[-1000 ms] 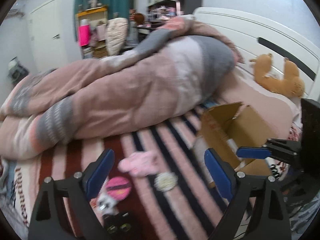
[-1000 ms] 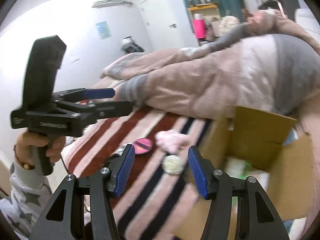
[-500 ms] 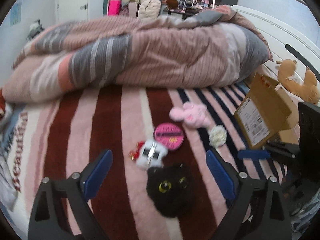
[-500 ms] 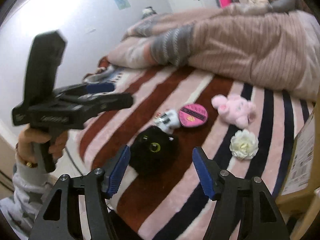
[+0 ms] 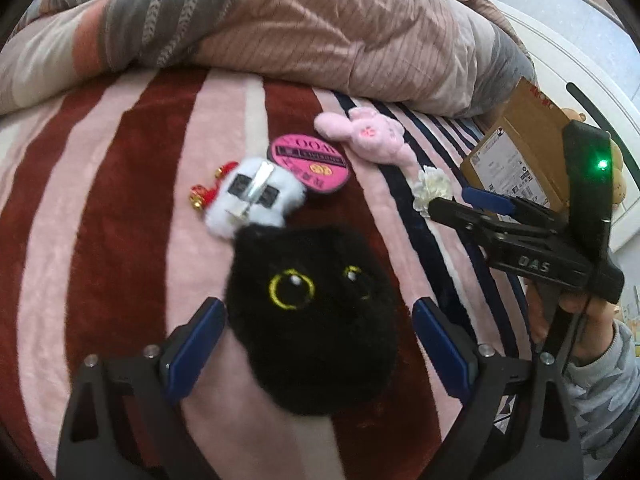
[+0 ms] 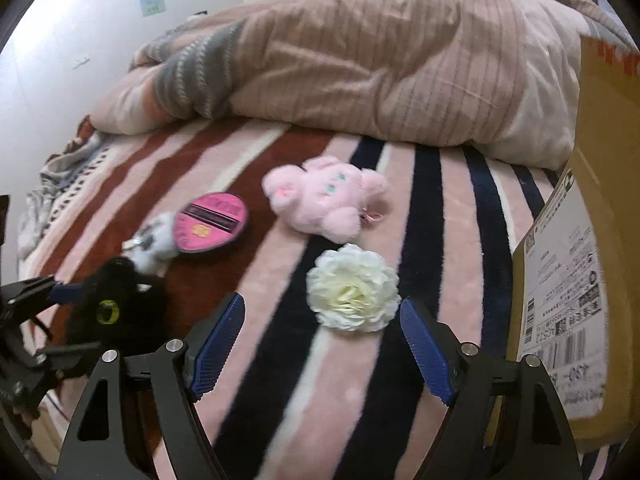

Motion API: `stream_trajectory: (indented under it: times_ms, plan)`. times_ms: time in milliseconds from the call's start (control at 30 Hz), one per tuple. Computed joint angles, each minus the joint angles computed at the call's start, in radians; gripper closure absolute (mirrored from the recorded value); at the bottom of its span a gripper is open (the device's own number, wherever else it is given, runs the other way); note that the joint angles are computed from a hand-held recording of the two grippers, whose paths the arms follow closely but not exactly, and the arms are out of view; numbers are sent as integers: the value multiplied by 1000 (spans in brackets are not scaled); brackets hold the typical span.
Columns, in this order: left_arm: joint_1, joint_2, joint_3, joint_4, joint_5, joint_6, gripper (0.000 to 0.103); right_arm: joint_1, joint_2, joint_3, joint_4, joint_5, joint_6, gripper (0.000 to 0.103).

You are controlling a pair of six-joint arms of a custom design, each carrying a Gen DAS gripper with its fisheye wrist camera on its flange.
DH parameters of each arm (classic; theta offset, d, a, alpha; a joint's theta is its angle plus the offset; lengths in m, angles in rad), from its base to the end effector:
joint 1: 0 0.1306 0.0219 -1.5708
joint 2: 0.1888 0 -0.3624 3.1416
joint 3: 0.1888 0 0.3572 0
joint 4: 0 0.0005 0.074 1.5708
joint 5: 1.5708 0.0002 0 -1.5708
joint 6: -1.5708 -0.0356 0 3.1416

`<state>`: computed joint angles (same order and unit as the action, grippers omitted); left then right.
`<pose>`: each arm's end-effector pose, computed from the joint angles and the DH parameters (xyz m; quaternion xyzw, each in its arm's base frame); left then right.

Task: Organize soft objects
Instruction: 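Grasp the white flower with the right gripper while the left grasps the black cat plush, then carry the flower and cat plush to the box and release both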

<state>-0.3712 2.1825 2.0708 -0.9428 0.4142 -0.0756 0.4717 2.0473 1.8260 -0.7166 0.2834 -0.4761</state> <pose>0.6371 -0.2639 0.2503 0.2608 0.9111 -0.2334 0.2178 0.5908 0.2896 0.2500 0.0460 0.9407 0.0212 0.3354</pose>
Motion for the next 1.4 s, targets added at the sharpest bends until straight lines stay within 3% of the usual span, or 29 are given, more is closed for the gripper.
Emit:
stream_trajectory:
  times_ms: [333, 400, 500, 567, 633, 800, 1133, 1400]
  plan:
    - [-16, -1, -16, 47, -37, 34, 11, -19, 34, 19, 5, 0, 53, 25]
    - [-19, -3, -21, 53, -43, 35, 21, -22, 38, 21, 7, -7, 63, 27]
    - [-23, -4, -24, 56, -67, 35, 36, -23, 56, 40, -11, -4, 88, 41]
    - [-22, -5, -27, 60, -64, 37, 38, -22, 69, 57, -31, 8, 99, 49]
    - [-21, -10, -33, 64, -62, 37, 40, -20, 68, 53, -29, 21, 102, 64]
    - [-16, -32, -55, 77, -54, 46, 40, -10, 49, 40, -28, 21, 131, 82]
    - [-6, -137, -116, 116, -72, 46, 40, 27, -72, -49, 54, -28, 164, 87]
    - [-29, -206, -78, 101, -110, 15, 40, 56, -230, -155, 142, -35, 197, 87]
